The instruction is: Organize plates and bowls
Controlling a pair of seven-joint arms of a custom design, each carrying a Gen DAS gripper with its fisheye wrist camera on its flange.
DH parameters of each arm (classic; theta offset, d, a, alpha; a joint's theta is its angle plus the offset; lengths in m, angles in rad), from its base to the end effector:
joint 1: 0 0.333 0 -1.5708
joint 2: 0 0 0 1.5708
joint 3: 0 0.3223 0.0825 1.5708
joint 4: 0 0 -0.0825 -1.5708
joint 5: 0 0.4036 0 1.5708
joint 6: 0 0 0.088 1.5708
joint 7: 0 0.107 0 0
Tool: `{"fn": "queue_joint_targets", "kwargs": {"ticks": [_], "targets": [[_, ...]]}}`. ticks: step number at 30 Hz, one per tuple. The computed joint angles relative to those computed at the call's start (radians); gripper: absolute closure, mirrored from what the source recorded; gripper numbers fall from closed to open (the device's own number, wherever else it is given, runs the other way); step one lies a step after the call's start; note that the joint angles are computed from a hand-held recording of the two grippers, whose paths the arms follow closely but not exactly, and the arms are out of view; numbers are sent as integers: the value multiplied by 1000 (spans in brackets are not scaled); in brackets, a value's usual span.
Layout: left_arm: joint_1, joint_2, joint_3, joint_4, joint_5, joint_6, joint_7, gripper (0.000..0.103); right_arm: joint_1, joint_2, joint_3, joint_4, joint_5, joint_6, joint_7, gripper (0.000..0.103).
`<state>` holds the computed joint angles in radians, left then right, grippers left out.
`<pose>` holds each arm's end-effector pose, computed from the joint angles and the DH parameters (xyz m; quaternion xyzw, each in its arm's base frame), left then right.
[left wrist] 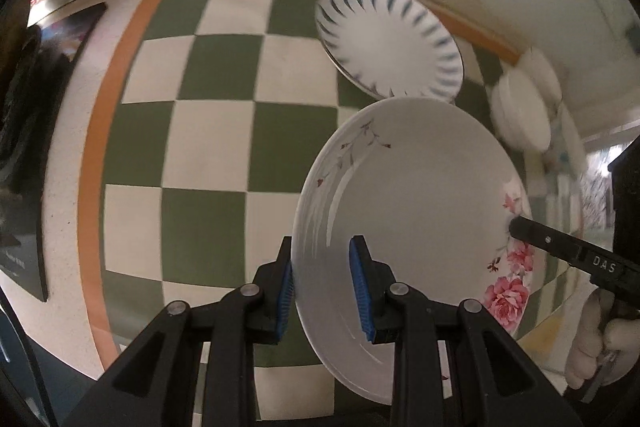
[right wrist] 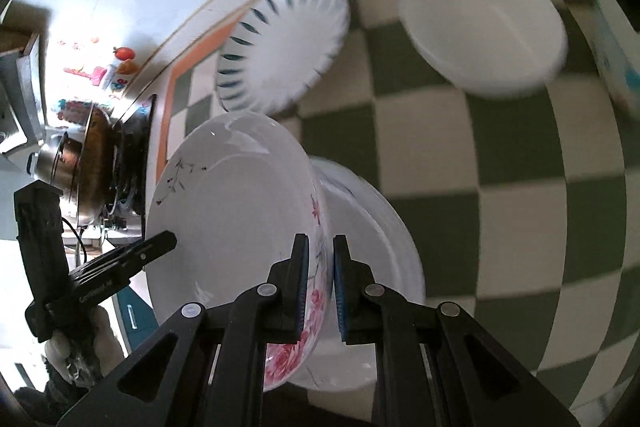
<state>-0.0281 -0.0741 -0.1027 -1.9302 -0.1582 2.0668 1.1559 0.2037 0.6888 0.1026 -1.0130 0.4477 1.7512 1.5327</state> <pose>0.5714 -0.0849 0.5402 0.8113 -0.5710 0.1253 0.0090 0.7343 0.2447 0.4689 -0.7639 0.5940 0.1829 0.1735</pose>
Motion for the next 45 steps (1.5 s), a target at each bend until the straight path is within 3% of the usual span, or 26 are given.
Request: {"fn": "queue_joint_targets", "kwargs": {"ticks": [4, 10, 24, 45], "targets": [[-14, 28, -16, 16, 29, -32, 5, 79, -15, -82, -13, -163, 2, 52, -30, 89], [-33, 63, -35, 40, 98, -64, -4, 79, -23, -114, -21, -240, 9, 67, -44, 89], [-64, 125, -57, 85, 189, -99, -71, 79, -6, -96, -29, -211, -37, 24, -55, 89], [-55, 113, -51, 113, 175, -128, -53, 79, 37, -102, -54, -155, -152, -15, 38, 87]]}}
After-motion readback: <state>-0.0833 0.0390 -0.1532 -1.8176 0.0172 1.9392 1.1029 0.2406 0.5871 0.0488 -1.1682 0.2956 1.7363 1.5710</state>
